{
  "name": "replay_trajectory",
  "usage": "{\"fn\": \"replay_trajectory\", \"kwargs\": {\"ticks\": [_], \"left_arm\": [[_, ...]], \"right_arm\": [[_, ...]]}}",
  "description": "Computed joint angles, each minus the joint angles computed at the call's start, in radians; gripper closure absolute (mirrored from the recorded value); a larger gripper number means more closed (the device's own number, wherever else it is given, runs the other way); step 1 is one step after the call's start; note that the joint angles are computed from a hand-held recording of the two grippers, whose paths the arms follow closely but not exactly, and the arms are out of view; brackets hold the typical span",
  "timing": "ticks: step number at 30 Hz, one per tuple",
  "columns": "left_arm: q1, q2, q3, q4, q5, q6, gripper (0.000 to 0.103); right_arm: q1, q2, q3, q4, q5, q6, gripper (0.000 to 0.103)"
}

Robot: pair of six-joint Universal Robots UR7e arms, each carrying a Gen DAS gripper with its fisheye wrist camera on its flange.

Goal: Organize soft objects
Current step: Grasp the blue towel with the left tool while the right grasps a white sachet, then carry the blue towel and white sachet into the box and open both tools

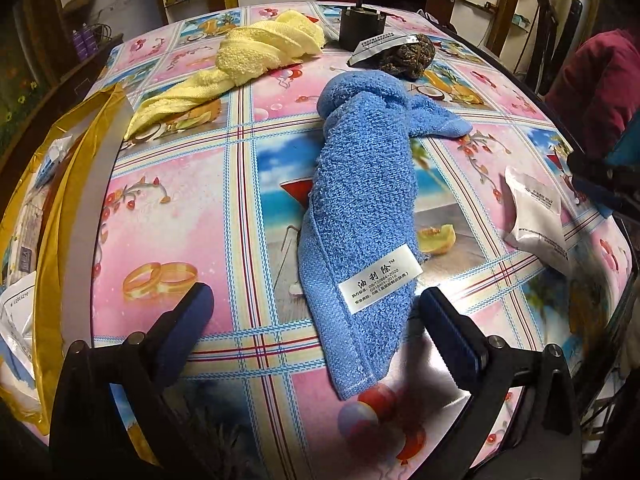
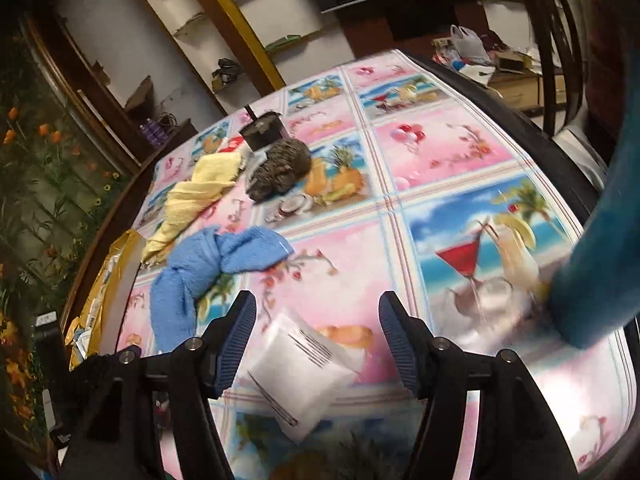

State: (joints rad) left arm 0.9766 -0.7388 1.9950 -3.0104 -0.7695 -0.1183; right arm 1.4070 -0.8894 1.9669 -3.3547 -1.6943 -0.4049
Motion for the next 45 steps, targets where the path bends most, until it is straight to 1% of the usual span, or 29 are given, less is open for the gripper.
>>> {"fn": "replay_trajectory", "kwargs": {"ticks": [3,4,5,7,9,10,12,13,14,15,16,17,18,19,20,22,25,28,30,31,32,33,34,35,36,38,40,42,45], "left_arm": [[0.003,-0.003,0.002,-0.009,-0.012,0.005,0.0],[0.003,-0.004,0.001,-0.003,-0.011,0.003,0.0],[0.003,-0.004,0.004,-0.008,-0.015,0.009,0.0],[0.003,-0.008,0.013,-0.023,-0.038,0.036,0.0],[0.004,-0.015,0.029,-0.057,-0.084,0.071,0.0],[0.01,-0.028,0.042,-0.072,-0.13,0.082,0.0],[0.02,-0.058,0.064,-0.083,-0.196,0.048,0.0],[0.03,-0.08,0.068,-0.072,-0.243,0.027,0.0],[0.032,-0.095,0.073,-0.084,-0.272,0.02,0.0],[0.024,-0.103,0.075,-0.101,-0.266,0.012,0.0],[0.012,-0.112,0.07,-0.111,-0.243,0.013,0.0],[-0.004,-0.107,0.058,-0.129,-0.201,0.025,0.0],[-0.014,-0.101,0.04,-0.126,-0.168,0.038,0.0],[-0.021,-0.086,0.011,-0.123,-0.124,0.046,0.0],[-0.021,-0.07,-0.022,-0.1,-0.096,0.062,0.0],[-0.016,-0.026,-0.099,-0.042,-0.056,0.088,0.0],[0.002,0.041,-0.199,0.037,-0.047,0.103,0.0],[0.02,0.11,-0.292,0.081,-0.053,0.137,0.0],[0.034,0.162,-0.372,0.186,-0.048,0.122,0.0],[0.042,0.183,-0.387,0.206,-0.048,0.11,0.0],[0.034,0.194,-0.391,0.183,-0.026,0.124,0.001],[0.031,0.201,-0.39,0.203,0.002,0.111,0.002],[0.033,0.197,-0.389,0.212,-0.012,0.084,0.006],[0.029,0.193,-0.379,0.198,-0.001,0.073,0.039],[0.034,0.178,-0.374,0.208,-0.03,0.072,0.066],[0.051,0.126,-0.343,0.221,-0.154,0.019,0.066],[0.046,0.094,-0.286,0.138,-0.167,0.042,0.066],[0.054,0.054,-0.234,0.086,-0.23,0.039,0.066],[0.056,-0.001,-0.158,0.014,-0.301,0.045,0.066]], "right_arm": [[-0.01,0.006,-0.005,0.061,-0.042,0.033,0.038],[-0.003,0.008,-0.003,0.047,-0.044,0.023,0.037],[0.012,0.022,-0.01,0.035,-0.068,0.007,0.037],[0.039,0.048,-0.043,0.085,-0.101,-0.013,0.036],[0.073,0.084,-0.066,0.082,-0.162,-0.059,0.03],[0.084,0.096,-0.067,0.072,-0.19,-0.082,0.025],[0.11,0.128,-0.08,0.066,-0.244,-0.139,0.024],[0.124,0.147,-0.081,0.041,-0.281,-0.186,0.024],[0.138,0.167,-0.083,0.019,-0.32,-0.241,0.023],[0.143,0.179,-0.082,0.004,-0.331,-0.279,0.025],[0.144,0.176,-0.073,0.009,-0.318,-0.305,0.028],[0.145,0.177,-0.067,0.007,-0.308,-0.335,0.033],[0.145,0.174,-0.057,0.001,-0.292,-0.362,0.043],[0.144,0.17,-0.051,0.003,-0.28,-0.371,0.05],[0.141,0.166,-0.045,0.005,-0.265,-0.377,0.051],[0.129,0.15,-0.036,0.023,-0.228,-0.368,0.056],[0.106,0.117,-0.018,0.053,-0.171,-0.325,0.066],[0.088,0.089,-0.004,0.069,-0.143,-0.291,0.069],[0.081,0.077,0.009,0.06,-0.14,-0.287,0.07],[0.076,0.072,0.013,0.064,-0.136,-0.283,0.07],[0.072,0.067,0.016,0.069,-0.131,-0.279,0.07],[0.068,0.061,0.019,0.074,-0.123,-0.275,0.071],[0.062,0.053,0.024,0.083,-0.108,-0.267,0.072],[0.053,0.041,0.027,0.101,-0.086,-0.254,0.074],[0.041,0.026,0.03,0.126,-0.051,-0.244,0.077],[0.01,-0.01,0.034,0.203,0.055,-0.234,0.081],[-0.01,-0.03,0.037,0.243,0.121,-0.221,0.085],[-0.015,-0.037,0.047,0.229,0.145,-0.219,0.085],[-0.01,-0.037,0.057,0.209,0.152,-0.208,0.086]]}}
